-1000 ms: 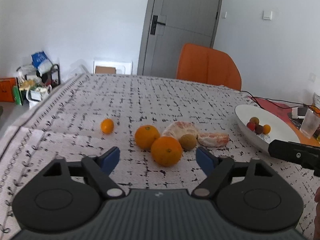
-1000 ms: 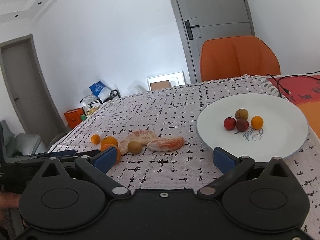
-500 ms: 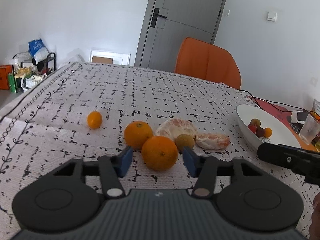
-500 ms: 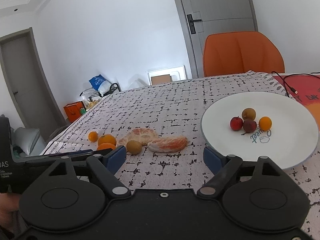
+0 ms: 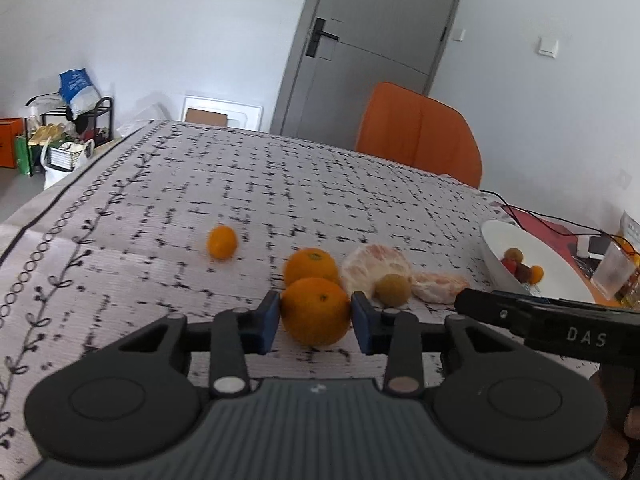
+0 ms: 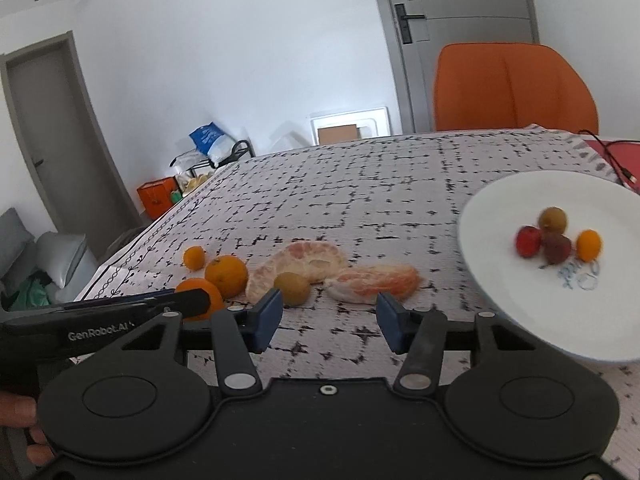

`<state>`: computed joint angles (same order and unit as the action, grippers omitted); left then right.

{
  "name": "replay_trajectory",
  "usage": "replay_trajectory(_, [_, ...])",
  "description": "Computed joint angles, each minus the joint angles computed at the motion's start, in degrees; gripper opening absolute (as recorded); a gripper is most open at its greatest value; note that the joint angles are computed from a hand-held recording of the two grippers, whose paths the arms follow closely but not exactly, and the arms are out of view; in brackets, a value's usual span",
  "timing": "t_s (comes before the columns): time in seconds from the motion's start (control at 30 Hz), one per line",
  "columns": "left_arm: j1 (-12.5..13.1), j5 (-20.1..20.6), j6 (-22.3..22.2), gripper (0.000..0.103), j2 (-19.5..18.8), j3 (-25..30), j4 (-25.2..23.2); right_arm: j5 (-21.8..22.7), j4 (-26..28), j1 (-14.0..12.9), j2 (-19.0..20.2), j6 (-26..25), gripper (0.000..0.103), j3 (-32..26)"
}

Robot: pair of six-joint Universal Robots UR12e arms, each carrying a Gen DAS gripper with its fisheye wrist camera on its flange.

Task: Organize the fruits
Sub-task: 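Grasp a large orange with the left tool while the right tool grasps a kiwi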

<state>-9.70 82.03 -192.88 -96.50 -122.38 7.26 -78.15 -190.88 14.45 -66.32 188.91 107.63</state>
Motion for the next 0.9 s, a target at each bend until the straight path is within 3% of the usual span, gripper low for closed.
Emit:
replay_trajectory(0.1, [1.0, -1.6, -0.2, 0.032, 0.4, -0.6, 0.7, 0.1, 1.4, 0.6, 0.7, -0.9, 0.046, -1.2])
replay_trajectory(0.33, [2.8, -3.3, -0.3, 0.025, 1.2, -1.5, 1.8, -0.6, 3.4, 1.8, 2.0, -1.8, 0.044, -3.4])
replay_trajectory(0.53, [3.1, -5.1, 0.3, 0.026, 1.2, -1.7, 1.9, -1.4, 4.6, 2.5, 3.3, -2.1, 0.042, -5.2])
replay_trajectory(0.67, [2.9, -5.1, 0.3, 0.029, 1.3, -1.7, 1.3, -1.3, 5.3, 2.4, 4.0, -1.5, 0.025, -5.9])
replay_trajectory(0.9, [1.9, -4.0, 0.9, 0.035, 1.3, -1.0, -0.2, 1.1, 2.6, 1.5, 3.1, 0.0, 0.025, -3.8])
